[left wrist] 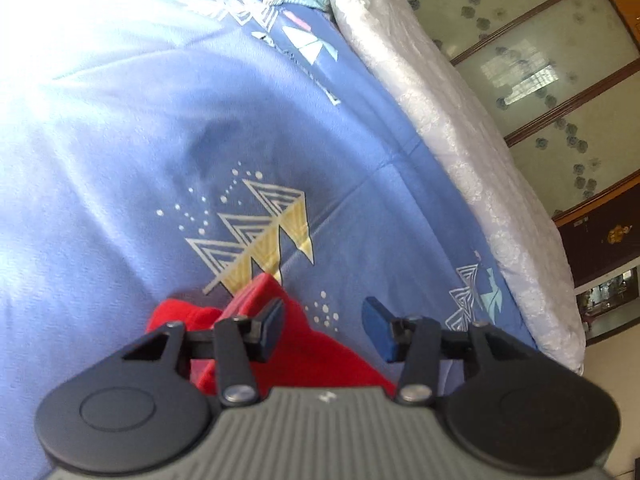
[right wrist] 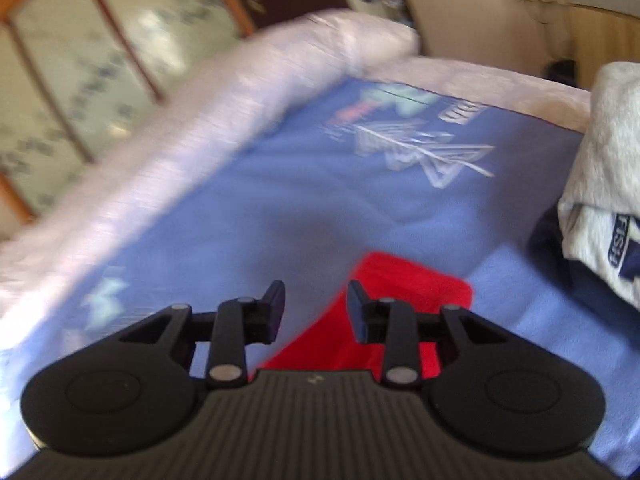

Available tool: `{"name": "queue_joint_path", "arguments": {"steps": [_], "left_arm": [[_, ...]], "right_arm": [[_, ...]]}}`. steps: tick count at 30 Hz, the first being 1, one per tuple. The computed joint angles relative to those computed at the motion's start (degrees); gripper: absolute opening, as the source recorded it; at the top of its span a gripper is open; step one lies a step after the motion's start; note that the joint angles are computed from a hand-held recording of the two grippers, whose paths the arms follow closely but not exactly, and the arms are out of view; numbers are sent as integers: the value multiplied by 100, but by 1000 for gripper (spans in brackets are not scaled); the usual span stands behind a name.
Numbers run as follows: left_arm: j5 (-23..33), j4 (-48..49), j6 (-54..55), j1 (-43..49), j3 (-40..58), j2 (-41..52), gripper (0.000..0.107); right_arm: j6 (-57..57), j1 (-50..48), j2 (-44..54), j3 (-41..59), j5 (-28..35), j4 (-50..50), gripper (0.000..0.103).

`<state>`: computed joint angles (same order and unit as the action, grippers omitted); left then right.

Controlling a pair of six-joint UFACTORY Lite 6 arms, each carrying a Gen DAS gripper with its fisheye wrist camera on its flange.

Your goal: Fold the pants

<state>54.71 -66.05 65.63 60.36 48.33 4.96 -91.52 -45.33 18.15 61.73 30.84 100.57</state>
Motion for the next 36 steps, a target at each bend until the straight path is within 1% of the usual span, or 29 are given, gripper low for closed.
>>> {"name": "queue_joint_path", "arguments": {"steps": [1, 2, 3, 4, 6, 7, 9, 10, 11, 13, 15, 18, 20, 23, 24, 25, 26, 27, 28, 29, 30, 32, 33, 34, 35, 36], "left_arm": [[174, 118, 118, 207, -27, -86, 44], [320, 207, 297, 412, -104, -202, 44], [388, 331, 482, 618, -230, -373, 44], [414, 527, 597, 819, -352, -541, 44], [739, 1008, 768, 1344, -498, -633, 46], [967, 1172, 902, 1682, -602, -649, 47], [1516, 1504, 1221, 2374, -722, -591, 49], [1836, 1644, 1334, 2663, -736, -499, 53], [2068, 1743, 1405, 2875, -767, -446, 60], [2194, 1830, 1480, 3104, -1005, -557, 69], [2219, 1937, 1439, 3233, -1149, -736, 69], [2642, 1987, 1528, 3689, -1115, -787, 69], [2845, 2085, 1544, 3922, -965, -698, 69], [2983, 2314, 1532, 4215, -774, -513, 69], [3055, 2381, 1577, 4334, -722, -450, 69], [3094, 2438, 1632, 4421, -685, -402, 69], [3075, 2487, 1664, 4460, -695, -413, 69], [2978, 2537, 1650, 4435, -746, -456, 69], [2863, 2591, 1624, 4369, -846, -503, 69], [2741, 2641, 1587, 4269, -985, -563, 69], [2620, 2686, 1575, 4164, -1154, -625, 69], [2376, 2671, 1582, 3883, -1533, -807, 69], [2238, 2595, 1555, 3686, -1712, -934, 69], [2098, 2462, 1540, 3471, -1859, -1032, 71], [1943, 2284, 1517, 3264, -1977, -1091, 75], [1767, 2099, 1461, 3083, -2070, -1103, 78]], "right_arm": [[121, -156, -100, -146, 537, -273, 37], [365, -377, -324, -393, 1021, -770, 37], [371, -599, -635, -755, 1415, -1042, 37], [200, -839, -930, -1134, 1727, -1136, 37], [-34, -1348, -1243, -1617, 1998, -1211, 37], [-42, -1629, -1225, -1700, 2060, -1262, 38], [8, -2113, -895, -1582, 2115, -1397, 43], [115, -2273, -688, -1438, 2043, -1451, 44], [204, -2408, -557, -1375, 2011, -1459, 46], [397, -2560, -176, -1087, 2044, -1426, 47], [587, -2470, 186, -780, 1979, -1335, 49], [923, -2240, 687, -351, 1941, -1250, 49], [982, -2050, 824, -231, 1836, -1084, 49], [970, -1895, 948, -98, 1828, -951, 49], [966, -1827, 968, -64, 1800, -909, 45], [995, -1758, 979, -10, 1760, -941, 33], [1084, -1671, 1016, 115, 1683, -1071, 13], [1012, -1595, 926, 105, 1491, -1129, 13], [699, -1509, 640, -64, 1275, -995, 13], [147, -1526, 303, -348, 1299, -686, 13], [-315, -1626, -47, -665, 1463, -372, 13], [-708, -1918, -517, -1125, 1827, -67, 13], [-830, -1960, -656, -1256, 1724, -27, 13], [-902, -1904, -704, -1303, 1433, -49, 13], [-842, -1842, -623, -1255, 1143, -191, 13], [-625, -1837, -461, -1152, 1001, -409, 14]]}}
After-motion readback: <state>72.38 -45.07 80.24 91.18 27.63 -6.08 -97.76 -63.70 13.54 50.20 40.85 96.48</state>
